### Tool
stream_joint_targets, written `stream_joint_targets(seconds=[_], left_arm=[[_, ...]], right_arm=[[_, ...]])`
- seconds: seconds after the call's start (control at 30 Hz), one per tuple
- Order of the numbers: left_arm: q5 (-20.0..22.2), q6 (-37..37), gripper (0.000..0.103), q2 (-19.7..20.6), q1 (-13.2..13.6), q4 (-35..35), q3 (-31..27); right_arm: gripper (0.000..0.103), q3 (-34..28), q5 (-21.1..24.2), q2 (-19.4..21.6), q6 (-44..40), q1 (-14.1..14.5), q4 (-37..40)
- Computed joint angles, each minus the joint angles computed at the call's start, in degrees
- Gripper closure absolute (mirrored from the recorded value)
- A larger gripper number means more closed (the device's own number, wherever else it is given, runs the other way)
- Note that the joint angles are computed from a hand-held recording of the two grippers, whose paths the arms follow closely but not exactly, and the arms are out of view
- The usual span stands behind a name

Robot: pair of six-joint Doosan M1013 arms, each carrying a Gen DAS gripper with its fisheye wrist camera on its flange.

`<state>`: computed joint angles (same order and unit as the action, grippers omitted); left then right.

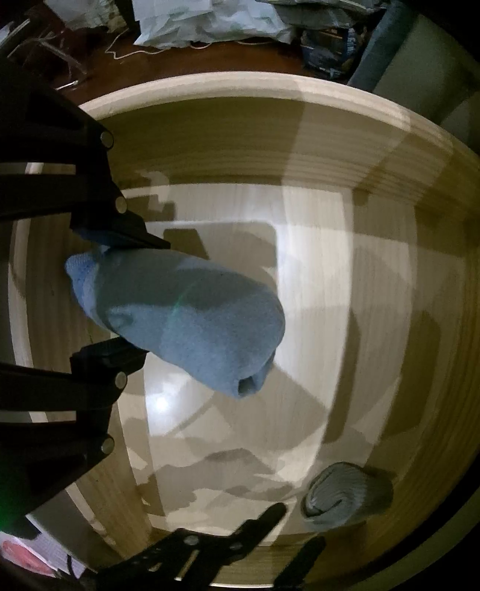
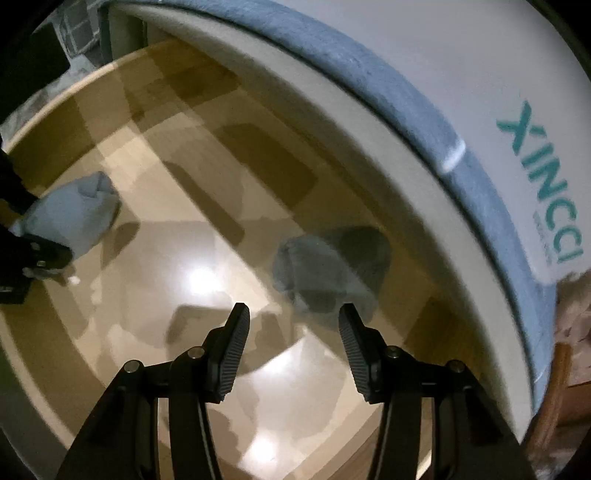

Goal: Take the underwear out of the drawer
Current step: 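Grasp the grey ribbed sock with the right tool while the left tool holds the light blue sock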

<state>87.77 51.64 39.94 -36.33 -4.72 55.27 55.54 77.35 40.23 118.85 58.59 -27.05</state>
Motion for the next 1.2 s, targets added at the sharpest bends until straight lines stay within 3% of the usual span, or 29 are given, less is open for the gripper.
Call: stream_joint_targets(seconds=[0.33, 0.77, 1.2], left_arm=[[1.8, 1.3, 0.061, 1.91, -1.73, 1.41, -2.89], [-0.46, 2.82, 0.061, -0.27, -0.45, 1.14, 1.33], [-3.7, 2.75, 0.061, -2.27, -0.19, 0.76, 5.41]], right_arm=[[0.057, -0.82, 2.19, 1.5, -2.28, -0.22, -2.71], [0.08, -1.83, 5.52, 2.89, -4.05, -0.57, -4.64], [0.083, 2.01, 1.1, -1.94, -0.38, -4.35, 10.32]])
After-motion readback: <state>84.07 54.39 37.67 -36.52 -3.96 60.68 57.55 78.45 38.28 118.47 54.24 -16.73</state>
